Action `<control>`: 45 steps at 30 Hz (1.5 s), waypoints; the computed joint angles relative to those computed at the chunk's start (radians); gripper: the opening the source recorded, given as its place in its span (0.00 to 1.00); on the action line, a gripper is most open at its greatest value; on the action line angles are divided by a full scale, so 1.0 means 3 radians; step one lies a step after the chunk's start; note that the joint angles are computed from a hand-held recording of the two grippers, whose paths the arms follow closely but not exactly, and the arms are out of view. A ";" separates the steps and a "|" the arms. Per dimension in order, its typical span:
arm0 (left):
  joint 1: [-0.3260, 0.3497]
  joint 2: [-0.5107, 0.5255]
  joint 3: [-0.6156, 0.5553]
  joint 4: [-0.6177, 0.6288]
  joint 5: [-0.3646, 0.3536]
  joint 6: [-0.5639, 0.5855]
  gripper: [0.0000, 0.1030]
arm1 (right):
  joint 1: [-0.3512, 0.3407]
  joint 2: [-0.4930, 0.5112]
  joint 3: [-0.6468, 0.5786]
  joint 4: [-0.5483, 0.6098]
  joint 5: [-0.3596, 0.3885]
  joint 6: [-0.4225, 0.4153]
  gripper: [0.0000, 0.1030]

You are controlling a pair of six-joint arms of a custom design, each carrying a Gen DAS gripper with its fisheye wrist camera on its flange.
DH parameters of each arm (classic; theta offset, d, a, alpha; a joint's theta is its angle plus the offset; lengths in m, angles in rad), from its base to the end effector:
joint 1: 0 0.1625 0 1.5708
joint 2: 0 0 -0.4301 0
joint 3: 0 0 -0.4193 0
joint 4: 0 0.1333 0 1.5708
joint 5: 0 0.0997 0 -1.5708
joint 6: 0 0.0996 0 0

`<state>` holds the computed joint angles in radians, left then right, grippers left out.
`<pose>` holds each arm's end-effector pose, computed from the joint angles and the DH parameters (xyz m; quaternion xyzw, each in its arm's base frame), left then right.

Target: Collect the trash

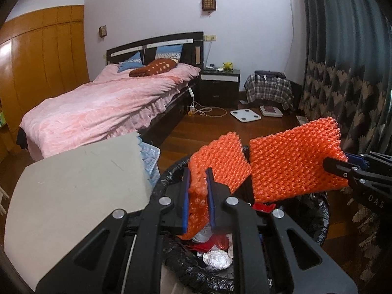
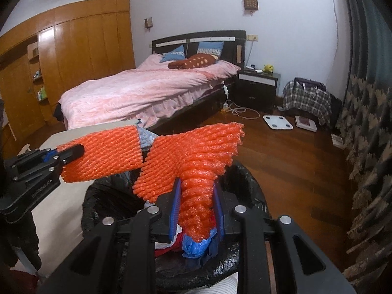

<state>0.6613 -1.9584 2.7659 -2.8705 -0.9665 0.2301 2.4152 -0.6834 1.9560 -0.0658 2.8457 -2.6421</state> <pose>-0.0838 -0.3058 0.2326 0.4385 0.8188 -0.3155 0.1946 0.3048 -0.2199 -0.0294 0.0295 -0.7971 0.4782 0.3675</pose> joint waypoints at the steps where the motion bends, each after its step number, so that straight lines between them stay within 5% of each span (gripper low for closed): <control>1: 0.0026 0.0101 -0.0003 -0.0088 -0.0015 0.0024 0.12 | -0.0049 -0.0003 0.0022 -0.0068 -0.0031 -0.0046 0.25; 9: 0.0336 0.0798 -0.0087 -0.0643 -0.0259 0.0269 0.14 | -0.0424 -0.0067 0.0213 -0.0546 -0.0216 -0.0435 0.28; 11: 0.0385 0.0923 -0.0112 -0.0729 -0.0278 0.0290 0.35 | -0.0488 -0.0062 0.0219 -0.0577 -0.0233 -0.0481 0.34; 17: 0.0467 0.0883 -0.0121 -0.0732 -0.0333 0.0393 0.63 | -0.0482 -0.0013 0.0199 -0.0374 -0.0148 -0.0250 0.75; 22: 0.0435 0.0542 -0.0118 -0.0470 -0.0246 0.0358 0.83 | -0.0271 0.0052 0.0114 0.0049 -0.0038 0.0220 0.93; 27: 0.0328 -0.0015 -0.0131 0.0096 -0.0134 0.0233 0.88 | -0.0070 0.0100 -0.0017 0.0290 -0.0047 0.0385 0.94; 45: -0.0609 -0.2094 -0.0333 0.2519 0.0552 -0.0742 0.92 | 0.0640 0.0244 -0.0609 0.0617 0.0010 0.0174 0.94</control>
